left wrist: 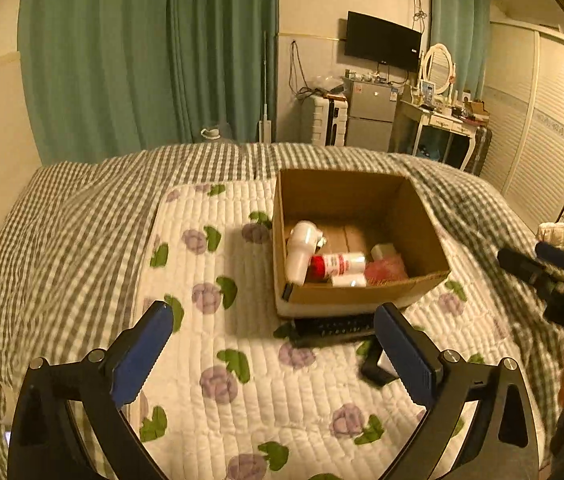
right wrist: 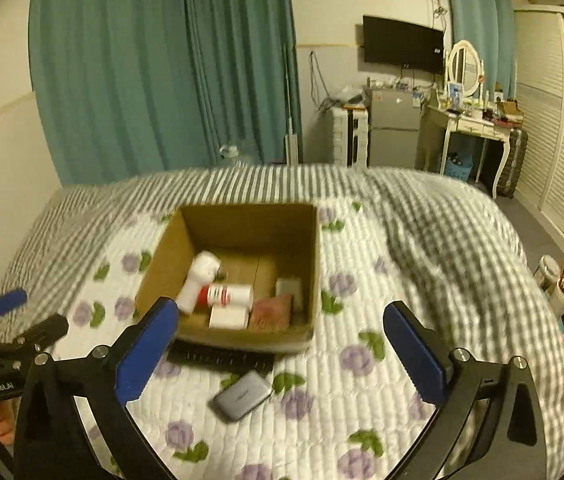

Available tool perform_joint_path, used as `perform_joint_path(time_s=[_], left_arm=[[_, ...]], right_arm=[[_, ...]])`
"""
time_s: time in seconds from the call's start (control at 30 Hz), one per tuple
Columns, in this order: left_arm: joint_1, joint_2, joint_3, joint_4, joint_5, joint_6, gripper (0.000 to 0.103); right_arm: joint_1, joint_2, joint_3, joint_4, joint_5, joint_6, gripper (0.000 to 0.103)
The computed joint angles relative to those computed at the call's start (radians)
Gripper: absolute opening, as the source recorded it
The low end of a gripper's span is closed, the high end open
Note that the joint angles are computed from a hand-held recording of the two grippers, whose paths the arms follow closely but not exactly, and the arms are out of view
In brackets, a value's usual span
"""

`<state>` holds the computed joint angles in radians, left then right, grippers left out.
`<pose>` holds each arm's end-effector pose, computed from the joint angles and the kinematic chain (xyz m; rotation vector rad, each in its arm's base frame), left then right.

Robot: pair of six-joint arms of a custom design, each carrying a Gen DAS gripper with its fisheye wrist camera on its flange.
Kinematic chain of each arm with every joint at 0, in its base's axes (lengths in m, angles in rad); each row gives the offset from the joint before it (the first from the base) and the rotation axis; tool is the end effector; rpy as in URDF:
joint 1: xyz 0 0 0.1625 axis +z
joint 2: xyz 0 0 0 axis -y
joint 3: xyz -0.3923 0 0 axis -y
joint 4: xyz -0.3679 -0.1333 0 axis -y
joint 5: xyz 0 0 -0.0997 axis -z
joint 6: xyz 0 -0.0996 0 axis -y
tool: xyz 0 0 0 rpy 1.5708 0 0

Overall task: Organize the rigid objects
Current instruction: 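Grasp the grey UGREEN power bank with the right tool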

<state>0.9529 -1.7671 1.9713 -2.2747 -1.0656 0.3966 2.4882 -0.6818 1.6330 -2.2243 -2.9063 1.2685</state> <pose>-0.0913 -0.4418 0.4439 1.1145 2.3583 -0.7343 0.5039 -0.3399 0.0588 -0.1151 -1.9887 1.2489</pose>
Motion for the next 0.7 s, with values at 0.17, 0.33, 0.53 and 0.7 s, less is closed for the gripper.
perform_joint_path(time_s=[0.17,0.33,0.53,0.7], left_arm=[[0.078,0.026,0.055,-0.06,-0.018,0.065,0.103],[0.155,0.095,0.072,-0.096,0.001,0.111,0.103],[0.199,0.135,0.062,-0.121,0.012,0.136,0.103],[0.208,0.14,0.06,-0.137,0.022,0.135,0.103]], right_arm=[[-0.058,0.076,0.052,-0.22,0.094,-0.133,0.103],[-0.121,0.148,0.084,-0.393,0.144,-0.282,0.103],[-0.18,0.234,0.063,-0.587,0.222,-0.464,0.102],[-0.222,0.262,0.033,-0.566,0.27,-0.493,0.093]])
